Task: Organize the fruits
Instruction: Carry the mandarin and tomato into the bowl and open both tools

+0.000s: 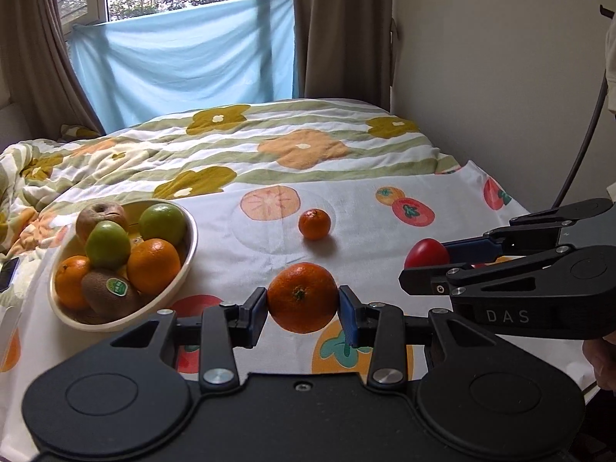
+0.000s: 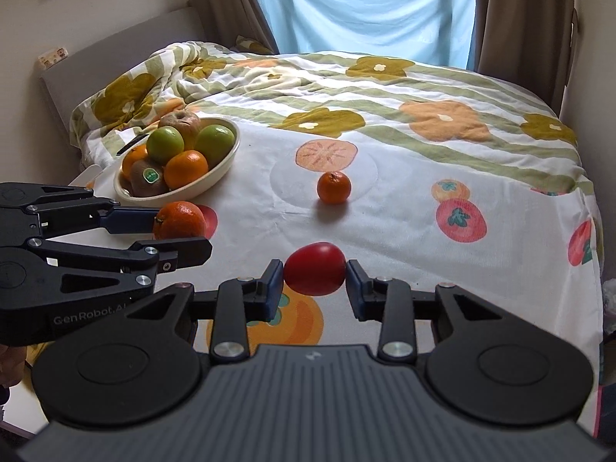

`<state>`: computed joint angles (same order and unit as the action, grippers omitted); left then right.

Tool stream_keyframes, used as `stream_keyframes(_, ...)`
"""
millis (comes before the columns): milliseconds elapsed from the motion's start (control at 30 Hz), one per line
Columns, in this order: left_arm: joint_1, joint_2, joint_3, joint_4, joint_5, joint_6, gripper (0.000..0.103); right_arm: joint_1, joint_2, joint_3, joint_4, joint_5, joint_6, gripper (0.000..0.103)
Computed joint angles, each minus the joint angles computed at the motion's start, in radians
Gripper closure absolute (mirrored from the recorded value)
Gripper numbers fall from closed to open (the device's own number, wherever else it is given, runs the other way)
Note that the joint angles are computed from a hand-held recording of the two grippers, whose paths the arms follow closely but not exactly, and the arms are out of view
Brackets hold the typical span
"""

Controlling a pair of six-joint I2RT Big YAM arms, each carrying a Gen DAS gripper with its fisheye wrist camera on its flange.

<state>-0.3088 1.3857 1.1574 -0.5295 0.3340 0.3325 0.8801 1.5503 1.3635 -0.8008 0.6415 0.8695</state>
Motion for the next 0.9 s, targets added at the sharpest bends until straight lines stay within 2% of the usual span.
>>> stream_keyframes(267,0.069,-0.018,0.057,-0.042,-0.014,-0.056,0.060,-0.004,0.028,0.106,0.007,-0.019,-0.117,0.053)
stream_keyframes(400,0.118,0.005,0.109,-0.069,0.000,-0.060,0.060,-0.008,0.079,0.200,0.009,-0.021,-0.172,0.053)
stream_keyframes(633,0.201,0.106,0.245,-0.133,0.036,0.015,0.060,-0.021,0.211,0.408,-0.017,-0.038,-0.196,0.053)
stream_keyframes(767,0.242,0.182,0.335,-0.173,0.063,0.050,0.060,-0.038,0.324,0.578,-0.073,-0.056,-0.203,0.053)
stream_keyframes(900,0.266,0.264,0.425,-0.191,0.061,0.115,0.060,-0.058,0.447,0.753,-0.127,-0.060,-0.187,0.053)
